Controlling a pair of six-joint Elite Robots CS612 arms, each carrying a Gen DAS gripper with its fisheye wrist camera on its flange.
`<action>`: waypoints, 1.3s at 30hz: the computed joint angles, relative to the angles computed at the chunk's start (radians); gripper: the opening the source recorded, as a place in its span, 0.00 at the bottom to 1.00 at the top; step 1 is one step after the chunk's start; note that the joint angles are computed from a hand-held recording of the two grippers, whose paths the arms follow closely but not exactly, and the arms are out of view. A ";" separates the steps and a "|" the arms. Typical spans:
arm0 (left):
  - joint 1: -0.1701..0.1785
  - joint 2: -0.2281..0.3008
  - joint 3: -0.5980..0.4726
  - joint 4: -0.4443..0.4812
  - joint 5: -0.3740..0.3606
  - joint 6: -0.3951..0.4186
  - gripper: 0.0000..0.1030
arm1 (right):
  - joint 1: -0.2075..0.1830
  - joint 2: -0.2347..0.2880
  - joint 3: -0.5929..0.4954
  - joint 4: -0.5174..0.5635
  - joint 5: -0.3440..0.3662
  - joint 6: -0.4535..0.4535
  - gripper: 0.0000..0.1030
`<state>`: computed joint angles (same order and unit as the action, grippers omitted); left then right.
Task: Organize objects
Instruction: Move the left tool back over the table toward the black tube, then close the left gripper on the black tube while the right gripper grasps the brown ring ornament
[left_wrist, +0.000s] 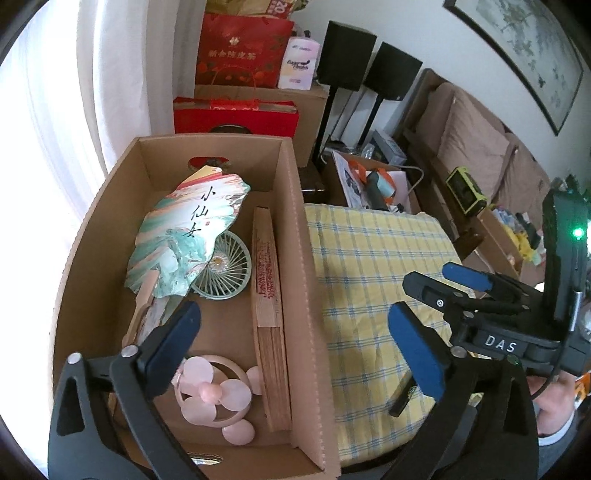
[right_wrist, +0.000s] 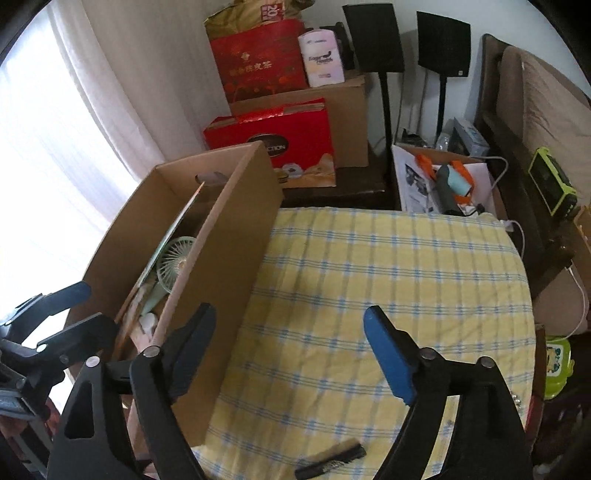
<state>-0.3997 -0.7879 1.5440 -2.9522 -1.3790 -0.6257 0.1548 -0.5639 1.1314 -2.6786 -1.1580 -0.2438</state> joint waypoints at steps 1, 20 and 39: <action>-0.001 0.001 -0.003 0.003 0.001 0.001 1.00 | -0.002 -0.002 0.002 0.000 0.001 -0.002 0.88; -0.054 0.021 -0.046 0.049 -0.032 0.079 1.00 | -0.059 -0.066 0.109 -0.056 -0.054 -0.076 1.00; -0.105 0.061 -0.038 -0.014 -0.120 0.150 0.98 | -0.155 -0.095 0.208 -0.112 -0.089 -0.081 0.94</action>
